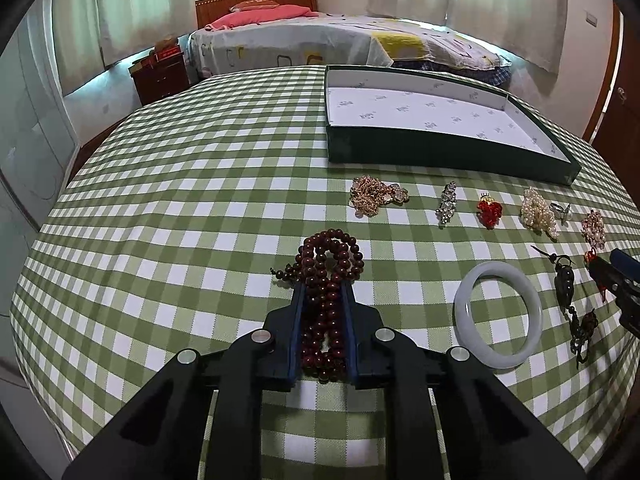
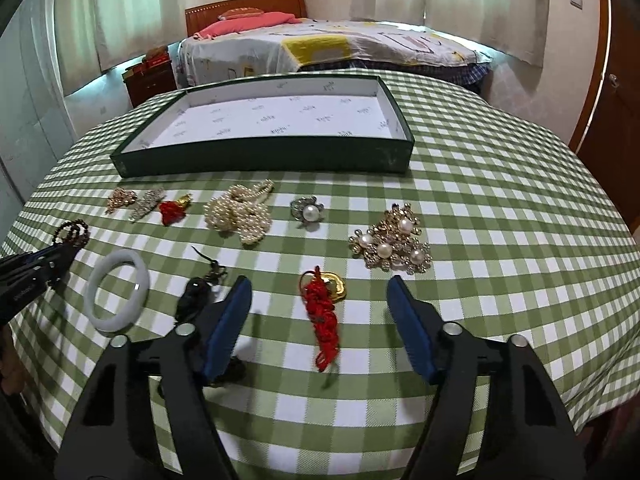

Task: Organize jewelry
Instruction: 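Close the right gripper on the red tassel charm and lift it, then carry the bead mala into the green box with the left gripper while the right gripper drops the tassel there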

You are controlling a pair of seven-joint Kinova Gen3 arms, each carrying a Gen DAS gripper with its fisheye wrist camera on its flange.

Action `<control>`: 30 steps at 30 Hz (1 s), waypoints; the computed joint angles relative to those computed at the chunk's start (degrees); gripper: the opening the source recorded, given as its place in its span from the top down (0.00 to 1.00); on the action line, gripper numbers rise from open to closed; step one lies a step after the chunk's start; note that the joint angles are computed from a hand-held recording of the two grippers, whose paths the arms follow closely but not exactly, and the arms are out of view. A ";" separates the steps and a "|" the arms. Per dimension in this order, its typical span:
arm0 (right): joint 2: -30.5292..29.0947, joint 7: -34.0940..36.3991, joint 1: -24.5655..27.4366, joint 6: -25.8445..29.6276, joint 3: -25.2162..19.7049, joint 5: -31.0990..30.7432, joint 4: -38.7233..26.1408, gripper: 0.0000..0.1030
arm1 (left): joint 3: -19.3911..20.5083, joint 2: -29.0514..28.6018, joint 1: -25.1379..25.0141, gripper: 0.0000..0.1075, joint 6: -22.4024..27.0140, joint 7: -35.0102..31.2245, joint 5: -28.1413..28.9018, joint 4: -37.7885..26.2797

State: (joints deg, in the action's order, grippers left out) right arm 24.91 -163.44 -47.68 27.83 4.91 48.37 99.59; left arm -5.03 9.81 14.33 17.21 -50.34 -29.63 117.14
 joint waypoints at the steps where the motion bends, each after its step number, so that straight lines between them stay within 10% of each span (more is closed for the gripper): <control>1: 0.27 0.81 0.54 0.29 -0.47 -0.66 -0.29 0.42 | -0.08 0.01 0.18 0.84 0.04 0.23 -0.20 0.00; 12: 0.12 1.54 -0.09 -1.80 0.71 0.67 1.23 0.87 | 1.17 -0.25 -1.48 0.84 -0.98 -1.32 1.62 0.44; 30: -4.47 -8.76 -0.68 -3.21 0.23 12.05 2.56 0.88 | 2.18 -4.63 0.04 0.84 -1.43 3.28 -2.20 -0.81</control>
